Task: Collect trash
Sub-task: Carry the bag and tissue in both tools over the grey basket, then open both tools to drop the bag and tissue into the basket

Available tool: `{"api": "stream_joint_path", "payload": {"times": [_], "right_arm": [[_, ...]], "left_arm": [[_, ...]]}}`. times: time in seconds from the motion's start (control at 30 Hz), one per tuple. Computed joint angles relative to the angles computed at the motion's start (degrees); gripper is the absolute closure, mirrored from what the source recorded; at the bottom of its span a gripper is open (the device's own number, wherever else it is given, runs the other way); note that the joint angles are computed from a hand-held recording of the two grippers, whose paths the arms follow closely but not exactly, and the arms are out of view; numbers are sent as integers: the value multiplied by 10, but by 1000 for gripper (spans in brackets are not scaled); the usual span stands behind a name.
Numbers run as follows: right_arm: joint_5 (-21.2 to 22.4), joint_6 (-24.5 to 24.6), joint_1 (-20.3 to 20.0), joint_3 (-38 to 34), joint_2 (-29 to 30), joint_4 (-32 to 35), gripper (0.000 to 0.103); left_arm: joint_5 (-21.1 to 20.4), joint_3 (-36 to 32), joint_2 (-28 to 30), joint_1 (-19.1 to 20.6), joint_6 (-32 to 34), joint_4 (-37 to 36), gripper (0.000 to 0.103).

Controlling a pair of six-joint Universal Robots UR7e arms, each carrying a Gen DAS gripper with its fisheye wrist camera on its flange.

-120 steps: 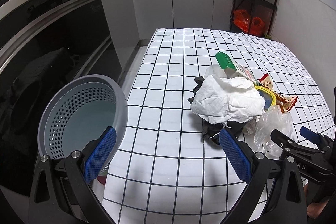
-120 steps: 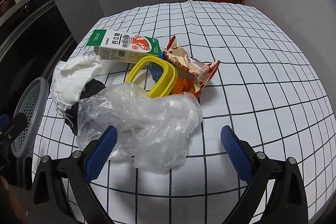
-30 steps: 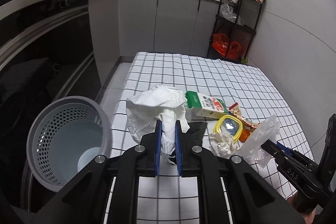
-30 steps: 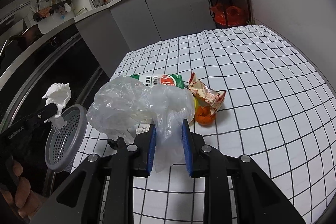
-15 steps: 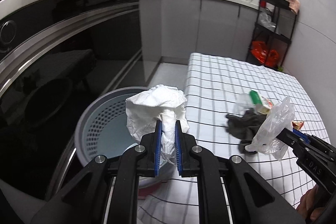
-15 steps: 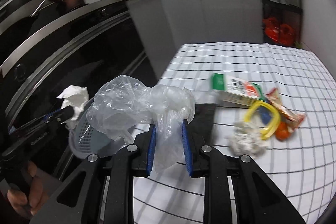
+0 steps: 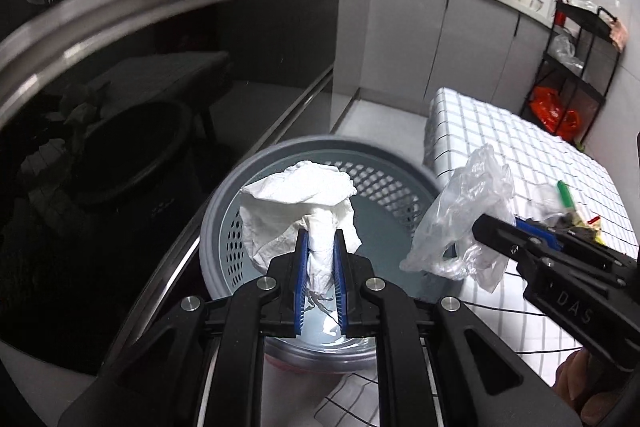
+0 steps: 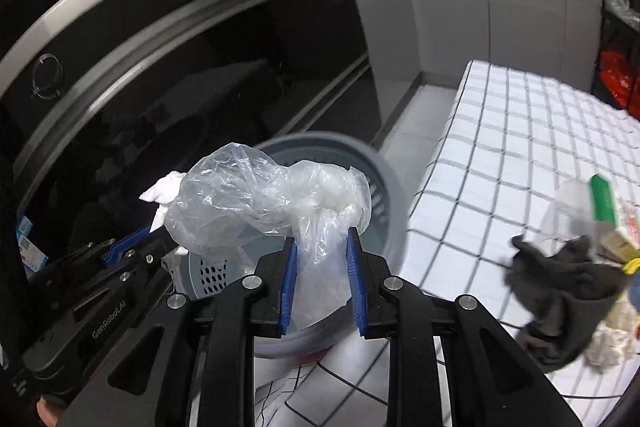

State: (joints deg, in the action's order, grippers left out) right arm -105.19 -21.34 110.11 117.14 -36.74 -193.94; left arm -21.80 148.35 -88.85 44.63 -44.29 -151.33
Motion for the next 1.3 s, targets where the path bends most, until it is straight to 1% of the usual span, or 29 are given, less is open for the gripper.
{"api": "stream_joint_path", "payload": {"times": [0.13, 0.27, 0.4, 0.43, 0.7, 0.77, 0.83, 0.87, 0.9, 0.93, 1.0, 1.3], "right_arm": [[-3, 5, -3, -24, 22, 25, 80], [-5, 5, -4, -35, 36, 32, 80], [-10, 1, -2, -44, 45, 31, 79], [-10, 2, -2, -42, 44, 31, 79], [-12, 11, -4, -40, 44, 29, 78], [-12, 12, -4, -37, 43, 25, 74], [-11, 13, -4, -34, 41, 20, 66], [-10, 14, -5, -32, 40, 19, 64], [-9, 13, -5, -32, 40, 18, 61], [-10, 12, -5, -32, 40, 16, 61], [-11, 11, -4, -29, 39, 13, 61], [-6, 10, -9, -29, 34, 13, 60]], "left_arm": [[-15, -11, 25, 34, 40, -47, 90], [-30, -25, 48, 63, 77, -87, 90], [-41, -35, 66, 82, 99, -120, 88], [-43, -35, 67, 85, 102, -125, 87], [-48, -37, 79, 93, 122, -148, 86], [-46, -35, 79, 92, 125, -153, 79], [-43, -33, 76, 89, 123, -155, 68], [-42, -32, 74, 88, 122, -155, 66], [-40, -31, 71, 87, 119, -153, 61], [-38, -30, 68, 85, 114, -149, 57], [-34, -29, 61, 83, 107, -142, 54], [-25, -26, 41, 74, 77, -99, 54]]}}
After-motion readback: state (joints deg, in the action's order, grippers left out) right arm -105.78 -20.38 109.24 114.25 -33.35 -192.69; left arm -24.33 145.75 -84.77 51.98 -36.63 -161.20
